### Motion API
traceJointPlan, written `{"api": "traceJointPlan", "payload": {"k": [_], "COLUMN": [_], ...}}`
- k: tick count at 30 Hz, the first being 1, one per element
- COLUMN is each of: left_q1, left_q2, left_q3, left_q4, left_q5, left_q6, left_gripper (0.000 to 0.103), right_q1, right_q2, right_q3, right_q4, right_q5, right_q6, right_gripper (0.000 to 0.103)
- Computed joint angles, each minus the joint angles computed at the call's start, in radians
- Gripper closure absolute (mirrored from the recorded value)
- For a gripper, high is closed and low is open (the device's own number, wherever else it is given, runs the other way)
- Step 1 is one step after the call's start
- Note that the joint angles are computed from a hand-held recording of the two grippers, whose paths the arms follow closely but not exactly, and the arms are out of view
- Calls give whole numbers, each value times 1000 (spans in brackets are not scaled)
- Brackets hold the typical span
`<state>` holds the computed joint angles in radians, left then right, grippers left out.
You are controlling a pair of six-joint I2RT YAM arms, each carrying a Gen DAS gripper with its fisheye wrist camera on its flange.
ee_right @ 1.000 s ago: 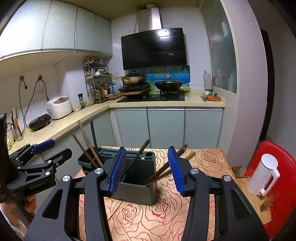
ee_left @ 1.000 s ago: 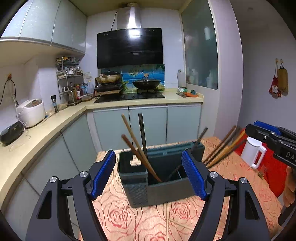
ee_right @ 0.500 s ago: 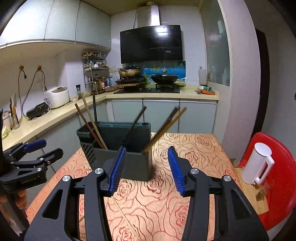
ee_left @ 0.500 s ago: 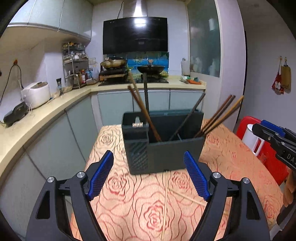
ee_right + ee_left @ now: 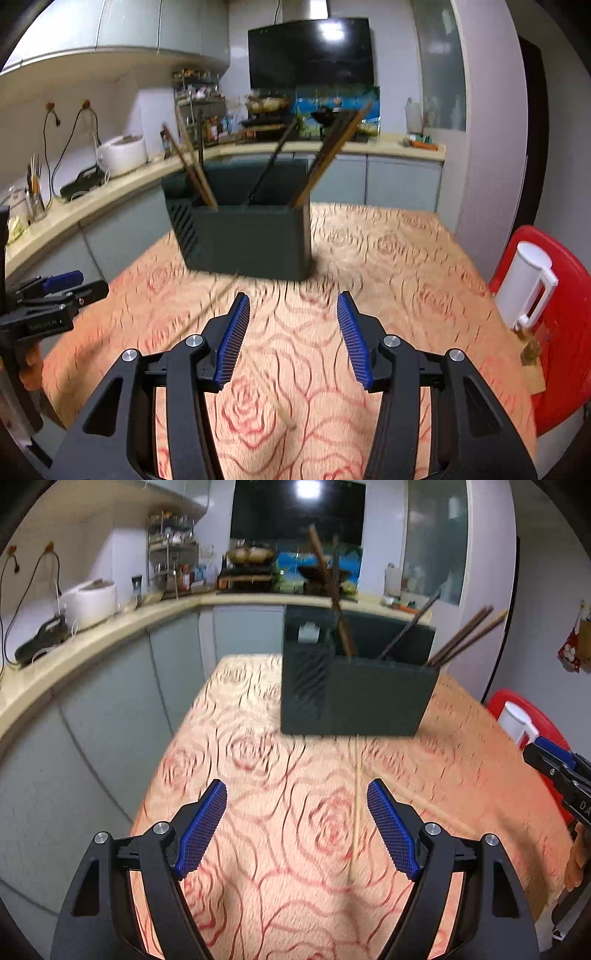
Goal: Organize utensils
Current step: 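Move the open left tool back over the light chopstick on the cloth, then lower the left tool onto the light wooden chopstick and close its fingers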
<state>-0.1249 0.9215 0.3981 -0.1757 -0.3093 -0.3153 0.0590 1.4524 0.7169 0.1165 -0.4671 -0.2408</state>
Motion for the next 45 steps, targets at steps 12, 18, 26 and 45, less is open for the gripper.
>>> {"api": "traceJointPlan", "payload": {"k": [12, 18, 26, 45], "left_q1": [-64, -110, -106, -121], "left_q2": [130, 252, 336, 294], "left_q3": [-128, -106, -84, -129], "left_q4": [168, 235, 270, 289], "left_q5": [43, 64, 84, 68], "left_q6": [-10, 10, 20, 7], "left_gripper": [28, 43, 66, 98], "right_q1": [-32, -41, -39, 9], "right_q2": [99, 147, 191, 218], "right_q3": [-91, -85, -53, -29], "right_q4": [67, 44, -1, -50], "right_q5": [-18, -19, -28, 11], "right_q6": [-132, -169, -188, -260], "right_gripper": [55, 55, 55, 84]}}
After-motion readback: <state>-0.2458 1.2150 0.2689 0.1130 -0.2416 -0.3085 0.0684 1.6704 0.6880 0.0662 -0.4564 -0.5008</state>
